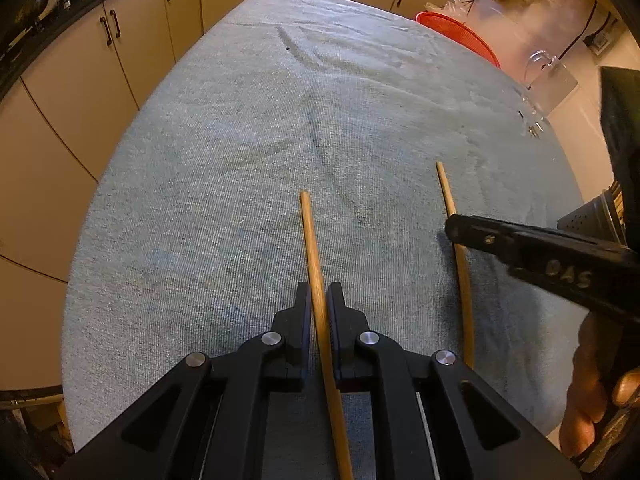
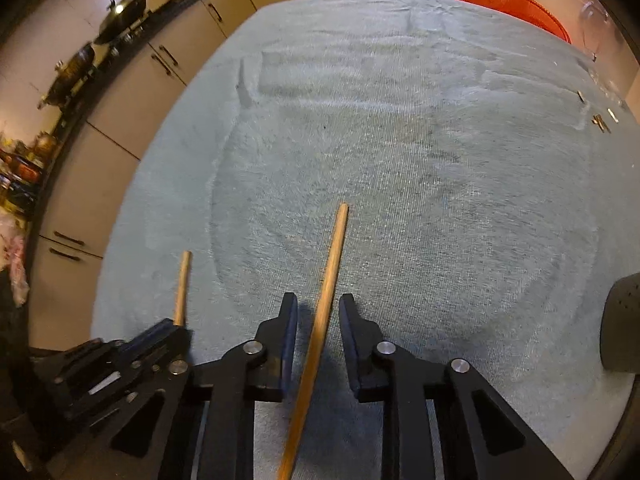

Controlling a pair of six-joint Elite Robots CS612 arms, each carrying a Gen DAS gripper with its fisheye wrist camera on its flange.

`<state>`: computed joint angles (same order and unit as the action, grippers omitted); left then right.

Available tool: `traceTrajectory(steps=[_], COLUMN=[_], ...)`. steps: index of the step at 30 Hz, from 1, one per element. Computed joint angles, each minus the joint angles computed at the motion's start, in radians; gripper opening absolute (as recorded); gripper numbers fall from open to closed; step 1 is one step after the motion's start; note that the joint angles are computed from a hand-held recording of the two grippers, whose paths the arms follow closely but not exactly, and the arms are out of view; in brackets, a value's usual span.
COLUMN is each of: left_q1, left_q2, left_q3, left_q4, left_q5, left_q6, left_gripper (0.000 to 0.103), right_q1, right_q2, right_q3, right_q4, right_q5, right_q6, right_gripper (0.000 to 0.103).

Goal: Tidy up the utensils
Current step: 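Grasp a chopstick with the left gripper while the right gripper grasps the other, then lift both held chopsticks upright and carry them over the black cup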

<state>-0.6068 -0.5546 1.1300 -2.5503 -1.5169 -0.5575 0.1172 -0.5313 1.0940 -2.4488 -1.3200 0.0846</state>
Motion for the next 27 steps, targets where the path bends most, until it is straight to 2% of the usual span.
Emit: traceTrajectory(steps=[1,2,4,8,20,27], left_q1=[0.000,-0.001,-0.002,-0.001,-0.014,-0.027], left_q2=[-0.001,0.000,0.002,0.004,-0.050,-0.085], left_q3=[0.000,-0.001,-0.006,-0.008,0.048,0.082], left_q4=[0.001,0.002,0.005,-0.013,-0.154,-0.233], left_q5=[0.002,0.004,0.009,-0.001,0.039,0.079], left_q6=[0.000,-0.001,0.001,0.000,0.002,0.012], left_gripper=[0.009,0.009,0.007,0.006,0.006,0.006], right_q1=[0.002,0.004,0.006,-0.008,-0.043,-0.050], right_q2=[0.003,0.005,0.006,-0.002,-0.122,-0.178], right_q3=[-0.005,-0.006,-0.006,0.017,0.225,0.330], right_q4=[0.008,-0.005,-0.011,-0.048,-0.396,-0.600], right_q5=[-0.007,-0.023,-0.035,0.028,0.125,0.131], right_q6=[-0.004,-0.007,-0.014,0.004,0.033,0.038], right_gripper=[0.018,0.010,0.009,0.007,0.007,0.007])
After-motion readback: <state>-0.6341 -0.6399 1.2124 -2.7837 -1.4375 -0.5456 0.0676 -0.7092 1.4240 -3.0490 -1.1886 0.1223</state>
